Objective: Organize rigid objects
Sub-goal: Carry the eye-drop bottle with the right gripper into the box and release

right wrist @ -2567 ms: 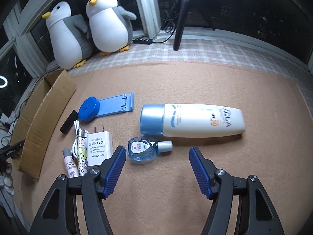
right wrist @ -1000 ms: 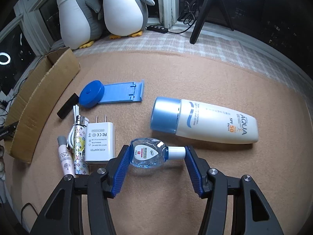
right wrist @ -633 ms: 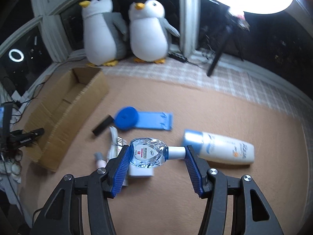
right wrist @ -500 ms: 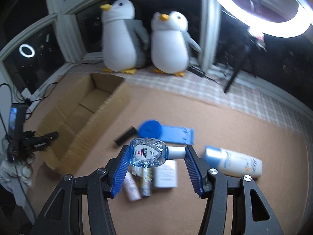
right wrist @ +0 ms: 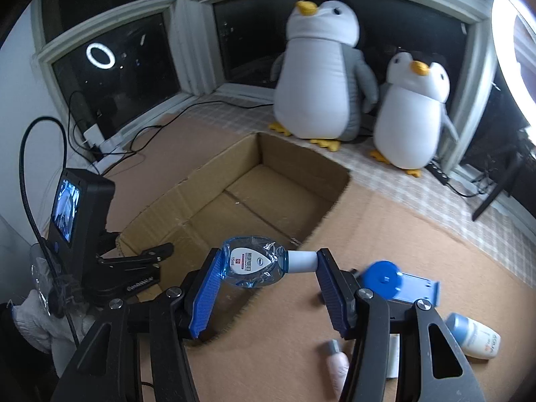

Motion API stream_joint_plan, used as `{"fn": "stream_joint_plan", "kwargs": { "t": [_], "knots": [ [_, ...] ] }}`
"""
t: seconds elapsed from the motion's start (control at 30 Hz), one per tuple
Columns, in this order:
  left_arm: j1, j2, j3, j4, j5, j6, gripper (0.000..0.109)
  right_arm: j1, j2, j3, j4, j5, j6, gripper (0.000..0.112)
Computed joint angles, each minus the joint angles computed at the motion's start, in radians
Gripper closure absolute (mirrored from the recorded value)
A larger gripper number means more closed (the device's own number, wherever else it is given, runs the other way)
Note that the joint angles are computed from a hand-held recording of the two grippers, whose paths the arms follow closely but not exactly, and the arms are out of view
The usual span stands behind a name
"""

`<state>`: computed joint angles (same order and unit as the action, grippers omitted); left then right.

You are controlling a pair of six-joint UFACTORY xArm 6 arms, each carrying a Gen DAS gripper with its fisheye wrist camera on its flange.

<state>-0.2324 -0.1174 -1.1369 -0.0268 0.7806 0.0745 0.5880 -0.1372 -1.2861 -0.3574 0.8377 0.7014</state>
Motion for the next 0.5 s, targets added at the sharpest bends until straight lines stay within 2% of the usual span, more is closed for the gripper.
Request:
{"fn": "stream_joint_plan", "kwargs": {
  "t": [0.23,0.5],
  "knots": [
    [0.0,0.001,0.0,-0.003,-0.001,0.0,0.068,0.026,0.092,-0.059,0.027,-0.005,-0.031,0.06],
    [-0.001,0.0,0.001,-0.002,-0.001,-0.004,0.068,0.04,0.129,-0.077,0.034,-0.006,-0.04,0.06]
  ]
}}
